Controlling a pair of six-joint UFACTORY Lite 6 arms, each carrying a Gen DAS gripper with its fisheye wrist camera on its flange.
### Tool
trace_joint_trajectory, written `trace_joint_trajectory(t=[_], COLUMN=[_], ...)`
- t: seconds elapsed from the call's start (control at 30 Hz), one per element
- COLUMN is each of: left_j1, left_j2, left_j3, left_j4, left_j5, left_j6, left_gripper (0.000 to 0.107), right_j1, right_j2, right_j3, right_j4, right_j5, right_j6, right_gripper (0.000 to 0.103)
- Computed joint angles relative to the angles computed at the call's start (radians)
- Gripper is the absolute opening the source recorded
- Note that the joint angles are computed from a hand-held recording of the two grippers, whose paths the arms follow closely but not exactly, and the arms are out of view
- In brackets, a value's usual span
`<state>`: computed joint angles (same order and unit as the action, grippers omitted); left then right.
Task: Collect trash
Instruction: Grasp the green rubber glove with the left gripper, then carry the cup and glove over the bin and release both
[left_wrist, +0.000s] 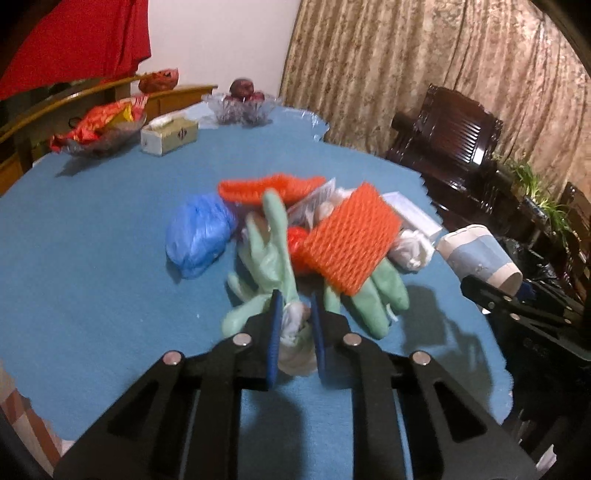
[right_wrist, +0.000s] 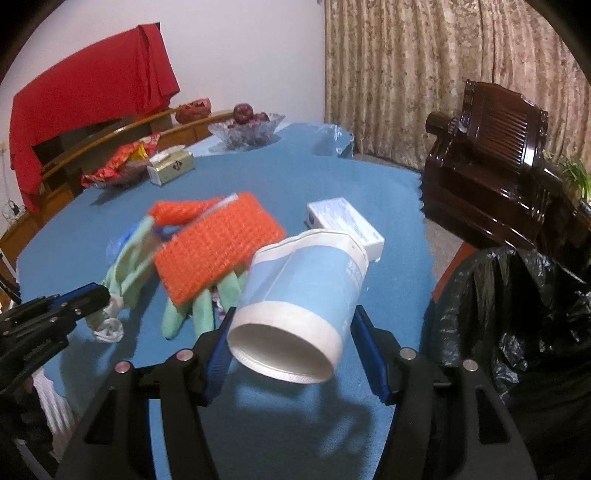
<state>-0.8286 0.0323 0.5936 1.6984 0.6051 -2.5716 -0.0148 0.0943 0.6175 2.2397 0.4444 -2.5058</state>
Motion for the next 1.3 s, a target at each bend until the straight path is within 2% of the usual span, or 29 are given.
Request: trace_joint_trajectory(t=[0.27, 0.53, 0.67, 0.83, 1.03, 1.17, 1.3], left_j1=[-0.095, -0.204, -0.24, -0.244, -0.221, -0.221, -0.217], left_j2=[-0.095, -0.07, -0.028, 0.119, 0.395, 0.579, 0.782], left_j3=[0.05, 0.193, 0.3, 0.498, 0.812, 1.013, 1.261], left_j4=[-0.135, -0.17, -0.147, -0.091, -0.04, -0.068, -0.196], left_j5=[0.083, 0.173, 0.18, 0.116, -0.04, -0.114, -0.178], left_j6=[0.143, 0.232, 0.263, 0.306, 0.349, 0.408, 0.57], left_gripper=[0.013, 0.012, 0.012, 0.012, 0.012, 0.012, 0.012], right_j1=[-0.091, -0.277, -0.398, -0.564, -0.743, -0.803, -0.843], right_j2=[-0.129, -0.225, -0.24, -0.204, -0.068, 0.018, 0.1], right_j3=[-0.034, -0.011, 0.019, 0.079, 0.192, 0.251, 0.297], right_j4=[-0.211, -0.46, -0.543, -0.593, -0.607, -0.601, -0.583], right_j5=[0.039, 0.122, 0.175, 0.225, 0.235, 0.212, 0.187], right_j6=[0.183, 0.383, 0.433, 0.441, 0.4, 0.37, 0.333], right_gripper=[0.06, 0.06, 0.06, 0.06, 0.06, 0.06, 0.06])
